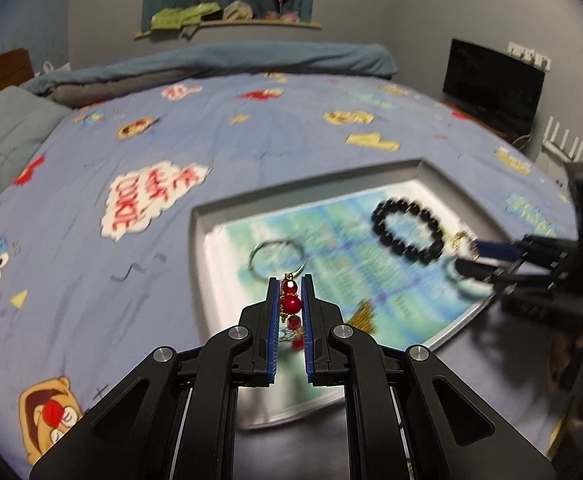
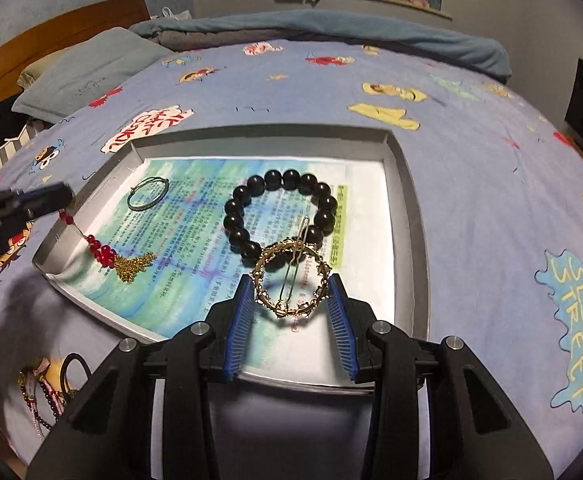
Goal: Organize jewelry
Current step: 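Lift both pieces into the grey box and open both tools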
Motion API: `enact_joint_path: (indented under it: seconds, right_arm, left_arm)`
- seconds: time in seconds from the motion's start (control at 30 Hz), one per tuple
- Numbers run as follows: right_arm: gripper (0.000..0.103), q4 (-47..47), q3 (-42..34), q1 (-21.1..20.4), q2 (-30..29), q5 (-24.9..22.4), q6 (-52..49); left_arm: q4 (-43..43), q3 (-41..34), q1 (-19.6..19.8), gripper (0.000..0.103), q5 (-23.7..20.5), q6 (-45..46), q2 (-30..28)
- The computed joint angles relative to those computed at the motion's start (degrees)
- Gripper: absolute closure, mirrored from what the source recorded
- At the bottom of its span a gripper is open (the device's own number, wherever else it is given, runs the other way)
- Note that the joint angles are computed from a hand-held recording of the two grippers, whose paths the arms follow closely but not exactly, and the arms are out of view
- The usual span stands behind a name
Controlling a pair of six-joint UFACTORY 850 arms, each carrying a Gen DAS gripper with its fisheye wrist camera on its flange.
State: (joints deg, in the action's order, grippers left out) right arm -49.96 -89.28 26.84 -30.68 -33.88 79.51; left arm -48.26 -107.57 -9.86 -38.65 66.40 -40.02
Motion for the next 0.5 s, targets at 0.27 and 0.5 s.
enact_joint_path:
  seconds: [0.27, 0.5]
  right_arm:
    - [0.065, 4.76, -1.37, -0.45, -0.61, -2.66, -5.0]
    - [0.066, 5.44, -1.08, -0.77, -0.47, -3.29, -5.43]
  left_arm:
    - [7.01, -1.29, -0.57, 0.092, -0.6, -4.71, -1.86]
    - [9.49, -1.77, -0.63, 0.092, -0.49, -6.54, -2.51]
